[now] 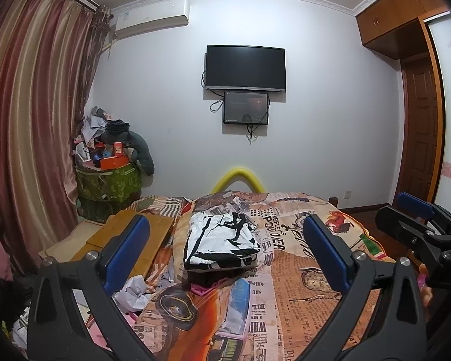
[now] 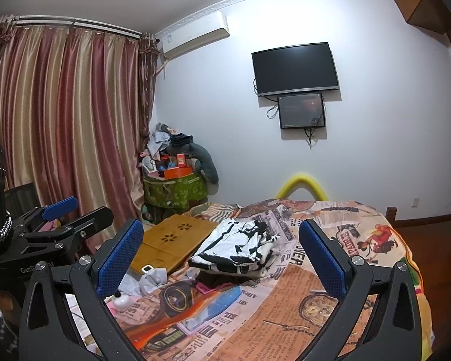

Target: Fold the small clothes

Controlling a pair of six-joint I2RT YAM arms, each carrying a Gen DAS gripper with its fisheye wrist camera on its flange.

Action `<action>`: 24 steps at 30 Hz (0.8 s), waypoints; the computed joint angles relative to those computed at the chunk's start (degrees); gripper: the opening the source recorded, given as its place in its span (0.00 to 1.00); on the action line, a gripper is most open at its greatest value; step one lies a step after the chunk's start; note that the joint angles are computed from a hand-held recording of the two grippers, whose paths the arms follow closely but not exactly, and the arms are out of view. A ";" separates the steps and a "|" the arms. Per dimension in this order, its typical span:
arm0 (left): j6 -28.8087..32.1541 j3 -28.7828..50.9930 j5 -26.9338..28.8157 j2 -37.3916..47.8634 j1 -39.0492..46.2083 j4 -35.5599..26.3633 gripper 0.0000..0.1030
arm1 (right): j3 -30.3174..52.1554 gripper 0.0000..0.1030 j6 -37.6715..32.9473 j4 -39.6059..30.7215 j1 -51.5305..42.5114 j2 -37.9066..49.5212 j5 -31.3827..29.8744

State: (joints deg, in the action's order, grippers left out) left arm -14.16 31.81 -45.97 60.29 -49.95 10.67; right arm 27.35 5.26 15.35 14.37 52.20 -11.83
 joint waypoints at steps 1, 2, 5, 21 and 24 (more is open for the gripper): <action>0.03 -0.01 -0.05 0.04 -0.02 0.07 1.00 | 0.07 1.00 0.06 -0.11 0.03 0.02 0.07; 0.04 0.04 -0.09 0.01 -0.07 0.01 1.00 | 0.06 1.00 0.10 -0.15 0.16 -0.01 0.24; -0.04 0.08 -0.11 0.04 -0.11 -0.02 1.00 | -0.06 1.00 0.18 -0.24 0.07 -0.20 0.28; 1.33 -0.19 3.31 0.47 1.54 1.54 1.00 | -0.11 1.00 0.32 -0.12 -0.36 -0.06 -0.15; 1.69 -0.10 3.60 0.50 1.55 1.64 1.00 | -0.25 1.00 0.39 -0.13 -0.35 -0.22 -0.11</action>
State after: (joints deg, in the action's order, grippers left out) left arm -12.46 31.72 -42.36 60.79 -48.39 12.31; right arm 27.09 5.64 15.21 14.02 51.98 -11.95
